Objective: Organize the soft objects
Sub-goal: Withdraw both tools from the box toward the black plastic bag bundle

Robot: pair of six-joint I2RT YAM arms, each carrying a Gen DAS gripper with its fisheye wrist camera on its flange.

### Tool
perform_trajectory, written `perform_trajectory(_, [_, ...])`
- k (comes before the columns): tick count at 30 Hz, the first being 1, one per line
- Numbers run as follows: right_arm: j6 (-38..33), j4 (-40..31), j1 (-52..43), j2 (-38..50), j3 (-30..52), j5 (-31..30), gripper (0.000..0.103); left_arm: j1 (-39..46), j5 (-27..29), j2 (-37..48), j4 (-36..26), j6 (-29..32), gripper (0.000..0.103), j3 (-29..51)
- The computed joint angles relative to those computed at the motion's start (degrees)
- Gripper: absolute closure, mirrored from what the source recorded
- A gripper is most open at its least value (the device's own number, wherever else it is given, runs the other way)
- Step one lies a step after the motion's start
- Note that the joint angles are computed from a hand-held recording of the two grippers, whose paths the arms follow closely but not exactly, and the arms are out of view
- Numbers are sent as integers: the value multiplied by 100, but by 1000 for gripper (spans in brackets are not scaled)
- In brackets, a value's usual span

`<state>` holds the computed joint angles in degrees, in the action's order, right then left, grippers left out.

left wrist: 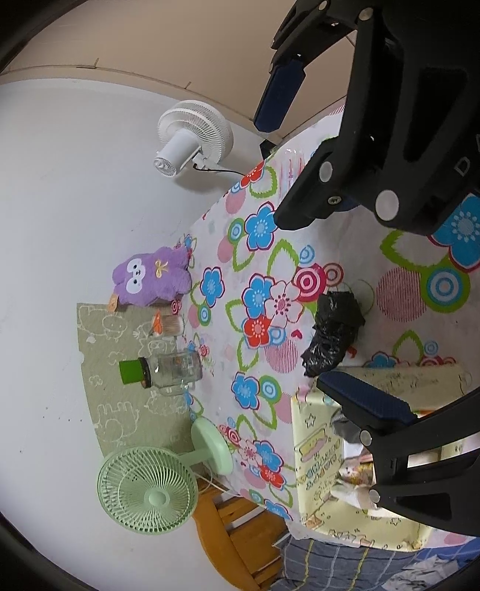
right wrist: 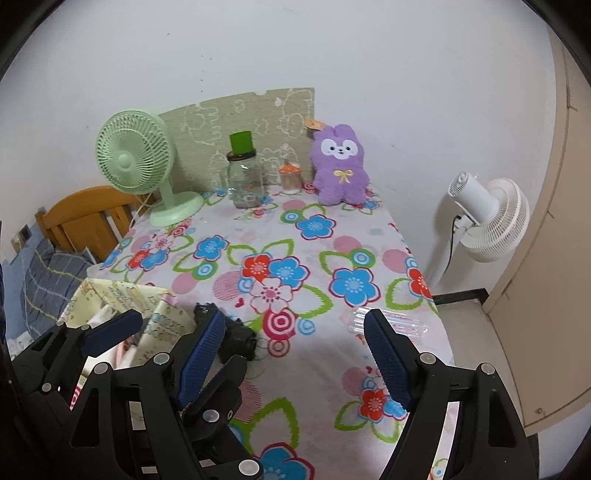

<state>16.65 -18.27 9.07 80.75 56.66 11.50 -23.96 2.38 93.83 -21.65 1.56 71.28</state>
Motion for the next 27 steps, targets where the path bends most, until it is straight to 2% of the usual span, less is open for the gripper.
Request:
perform_trajectory(13, [-172, 346, -529, 222, -195, -330, 23, -283, -195, 586, 107, -226, 13, 303])
perform_trajectory(27, [-257, 702, -906, 940, -129, -589, 22, -345, -400, 1472, 85, -718, 14, 792])
